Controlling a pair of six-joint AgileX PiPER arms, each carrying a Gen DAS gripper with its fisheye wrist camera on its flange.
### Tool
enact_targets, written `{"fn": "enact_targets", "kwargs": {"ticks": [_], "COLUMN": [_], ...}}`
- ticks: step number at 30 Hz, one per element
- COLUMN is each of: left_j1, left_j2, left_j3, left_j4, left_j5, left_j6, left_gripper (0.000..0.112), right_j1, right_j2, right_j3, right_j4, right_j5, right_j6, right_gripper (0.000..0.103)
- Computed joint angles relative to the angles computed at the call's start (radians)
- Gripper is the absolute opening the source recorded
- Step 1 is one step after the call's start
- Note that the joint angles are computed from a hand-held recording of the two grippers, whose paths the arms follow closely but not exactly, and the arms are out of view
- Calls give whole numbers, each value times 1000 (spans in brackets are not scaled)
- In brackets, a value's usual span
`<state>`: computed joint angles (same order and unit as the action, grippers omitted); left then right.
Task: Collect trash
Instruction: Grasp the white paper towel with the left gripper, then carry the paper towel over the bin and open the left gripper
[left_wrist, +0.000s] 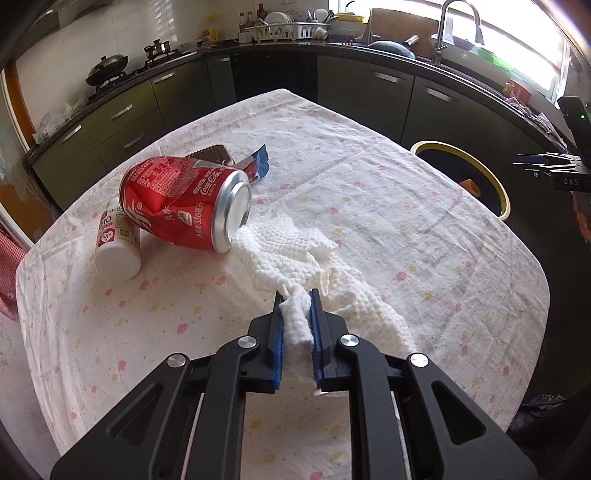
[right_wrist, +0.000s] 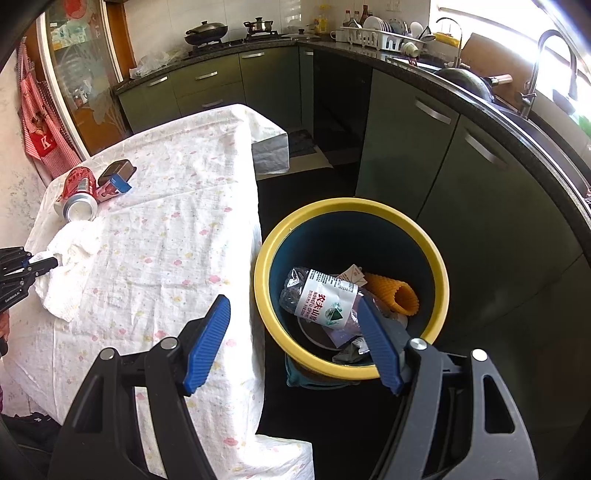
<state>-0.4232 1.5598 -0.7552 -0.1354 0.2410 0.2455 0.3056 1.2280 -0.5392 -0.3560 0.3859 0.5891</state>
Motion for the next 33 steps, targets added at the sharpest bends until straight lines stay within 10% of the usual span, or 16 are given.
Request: {"fn": "enact_targets", "kwargs": {"ticks": [19,33], "left_j1": [-260,-448], "left_j2": [-173,240], "left_j3": [-150,-673], "left_j4": [394,260], "left_j5": [185,265], "left_j6": [-424,-274], "left_gripper": [13,13], "right_j1": [-198,-779], "right_j2": [-220,-311], "right_j3": [133,241], "right_j4": [305,1006], "right_j5": [-19,109], "right_j6": [-372,-1335], "right_gripper": [67,68]}}
